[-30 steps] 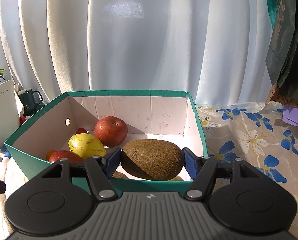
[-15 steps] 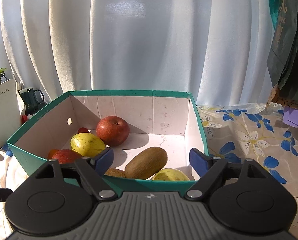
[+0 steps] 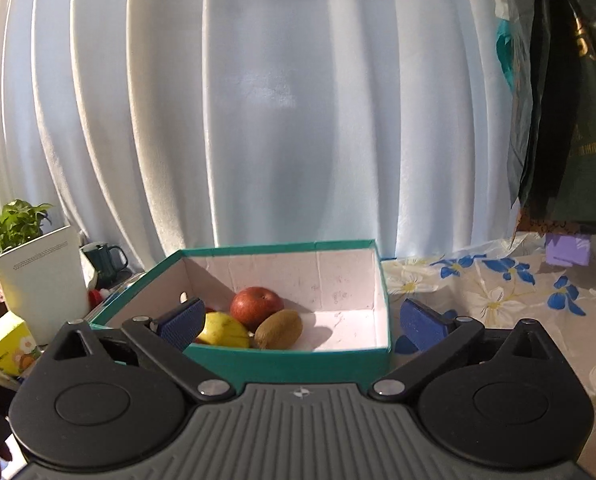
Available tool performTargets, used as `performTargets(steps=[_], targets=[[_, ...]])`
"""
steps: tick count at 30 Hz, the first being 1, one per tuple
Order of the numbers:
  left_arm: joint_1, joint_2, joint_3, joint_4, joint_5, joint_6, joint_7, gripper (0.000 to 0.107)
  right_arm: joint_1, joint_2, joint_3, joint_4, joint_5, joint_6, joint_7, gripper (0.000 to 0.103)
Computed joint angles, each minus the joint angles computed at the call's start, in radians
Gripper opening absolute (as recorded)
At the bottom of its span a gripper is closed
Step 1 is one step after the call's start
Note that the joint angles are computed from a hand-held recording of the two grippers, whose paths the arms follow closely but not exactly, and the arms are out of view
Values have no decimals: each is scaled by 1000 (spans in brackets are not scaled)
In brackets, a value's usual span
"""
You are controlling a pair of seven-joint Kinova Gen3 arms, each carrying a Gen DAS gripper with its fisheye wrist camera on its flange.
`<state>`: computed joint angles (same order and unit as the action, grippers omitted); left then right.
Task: Organize fruits
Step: 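Move the left gripper to a red cherry tomato and grasp it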
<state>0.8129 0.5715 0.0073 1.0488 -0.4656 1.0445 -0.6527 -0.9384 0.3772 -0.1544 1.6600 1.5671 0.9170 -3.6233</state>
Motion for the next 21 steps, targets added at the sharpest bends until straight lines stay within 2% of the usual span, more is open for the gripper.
performTargets(steps=[2,6,11,13,16,21], targets=[[2,-7,2,38,-14,-58,-10,103,17,-11,-16,10,-53,-54,51,103],[18,7,-4,37,-35,-70,-26,103,15,-18,-15,24,-125,-99,45,103],[37,10,-22,65,-72,-120,-24,103,-9,-7,2,-1,-204,-60,73,103],[47,1,-33,109,-106,-189,-17,103,-17,-6,11,-1,-206,-63,73,103],[59,3,-41,140,-140,-245,-27,103,-27,1,17,-6,-214,-58,74,103],[84,31,-50,122,-178,-243,-54,103,-31,3,28,-4,-213,-68,74,103]])
